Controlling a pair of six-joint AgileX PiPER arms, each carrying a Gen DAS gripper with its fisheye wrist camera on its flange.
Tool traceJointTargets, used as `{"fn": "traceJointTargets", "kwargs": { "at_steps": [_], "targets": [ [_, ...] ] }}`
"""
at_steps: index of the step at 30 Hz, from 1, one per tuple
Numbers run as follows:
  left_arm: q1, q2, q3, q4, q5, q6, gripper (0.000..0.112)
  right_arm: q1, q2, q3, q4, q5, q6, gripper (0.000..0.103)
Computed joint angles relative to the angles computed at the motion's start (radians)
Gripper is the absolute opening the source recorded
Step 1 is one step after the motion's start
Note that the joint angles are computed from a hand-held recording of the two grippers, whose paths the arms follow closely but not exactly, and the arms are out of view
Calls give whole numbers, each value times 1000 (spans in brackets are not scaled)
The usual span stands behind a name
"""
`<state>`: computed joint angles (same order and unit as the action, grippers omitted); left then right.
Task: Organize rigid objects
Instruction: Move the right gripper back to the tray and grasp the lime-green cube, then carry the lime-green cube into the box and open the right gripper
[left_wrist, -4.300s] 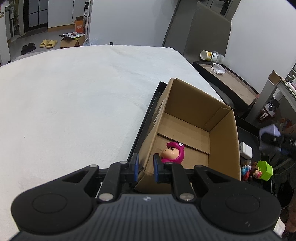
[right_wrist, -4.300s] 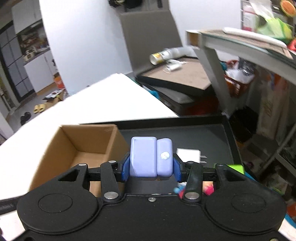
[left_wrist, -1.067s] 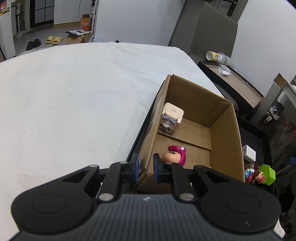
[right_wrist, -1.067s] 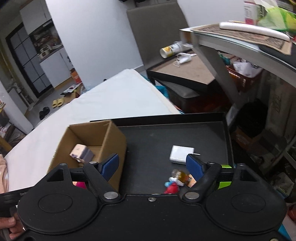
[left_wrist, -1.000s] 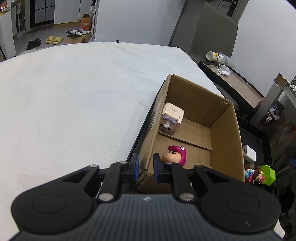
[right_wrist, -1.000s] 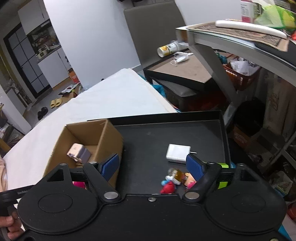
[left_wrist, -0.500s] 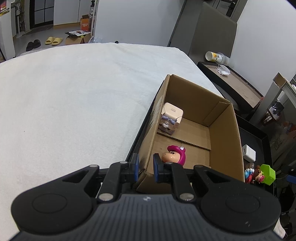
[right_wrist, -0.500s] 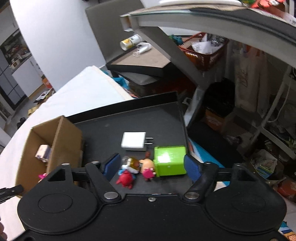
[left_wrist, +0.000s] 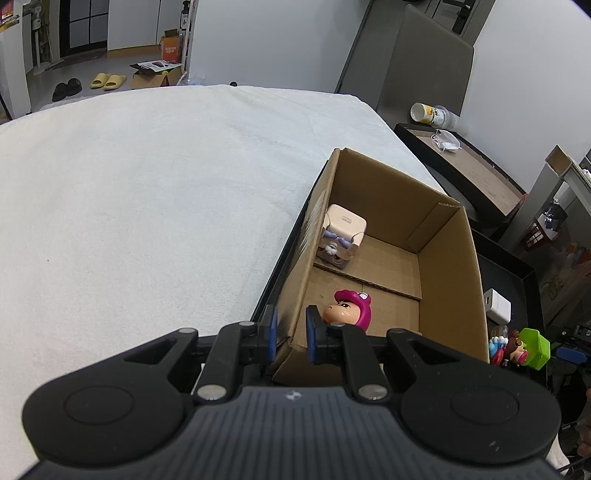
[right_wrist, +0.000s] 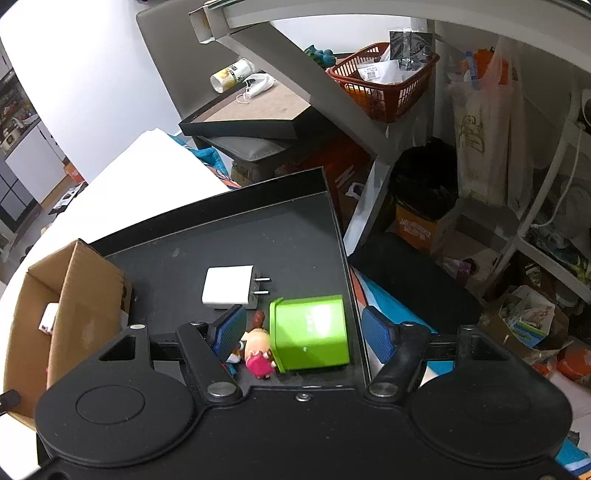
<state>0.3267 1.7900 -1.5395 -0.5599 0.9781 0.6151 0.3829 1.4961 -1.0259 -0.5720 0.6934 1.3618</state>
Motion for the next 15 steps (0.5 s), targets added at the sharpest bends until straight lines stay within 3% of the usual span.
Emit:
{"fn": "traceJointTargets", "kwargs": {
  "at_steps": [6, 7, 8, 15],
  "targets": [
    [3, 1, -4, -4, 6, 1, 15, 12, 61, -44, 0, 40, -39, 66],
    [3, 1, -4, -3, 6, 0, 15, 15, 69, -47, 0, 44, -42, 63],
    [3, 1, -4, -3, 6, 0, 15, 18, 75, -51, 1, 50, -47, 50],
    [0, -3, 0, 0, 0, -1, 15, 48, 57, -62, -32, 98, -20, 49]
  ]
}}
